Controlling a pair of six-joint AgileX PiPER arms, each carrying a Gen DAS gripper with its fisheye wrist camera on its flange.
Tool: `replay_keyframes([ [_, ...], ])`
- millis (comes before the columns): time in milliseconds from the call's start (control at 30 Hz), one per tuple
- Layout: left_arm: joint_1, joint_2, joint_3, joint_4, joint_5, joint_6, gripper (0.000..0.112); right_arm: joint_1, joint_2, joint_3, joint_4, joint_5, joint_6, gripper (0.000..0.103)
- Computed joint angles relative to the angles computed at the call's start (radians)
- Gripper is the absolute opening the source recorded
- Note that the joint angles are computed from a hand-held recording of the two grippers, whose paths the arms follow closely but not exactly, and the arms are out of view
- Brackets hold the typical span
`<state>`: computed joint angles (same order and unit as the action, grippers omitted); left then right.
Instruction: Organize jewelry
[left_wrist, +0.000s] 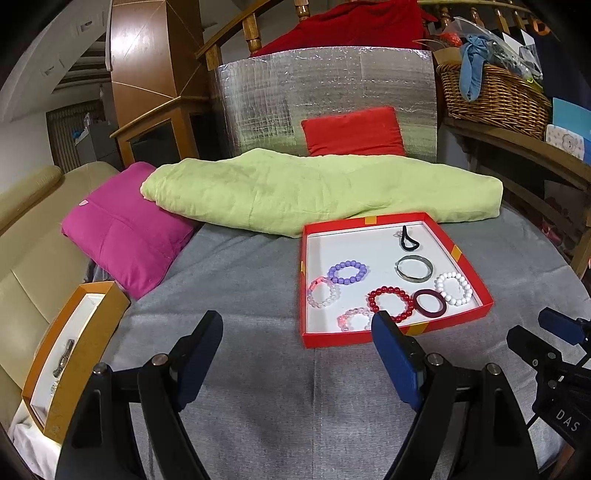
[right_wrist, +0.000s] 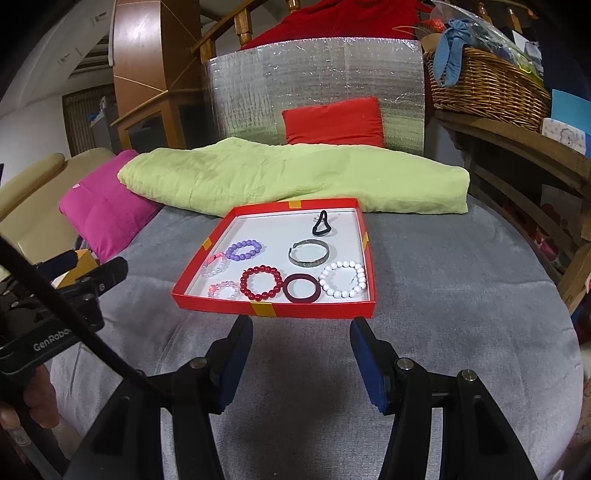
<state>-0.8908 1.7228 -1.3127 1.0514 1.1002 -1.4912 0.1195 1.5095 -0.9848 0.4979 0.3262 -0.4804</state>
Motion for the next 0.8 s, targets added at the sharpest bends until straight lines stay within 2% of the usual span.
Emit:
replay_keyframes([
  [800,-0.011,-0.023,0.019,0.021,0.017,-0.018,0.083,0.003,-0.002,0.007,0.016,-0.019,-0.017,0.059],
])
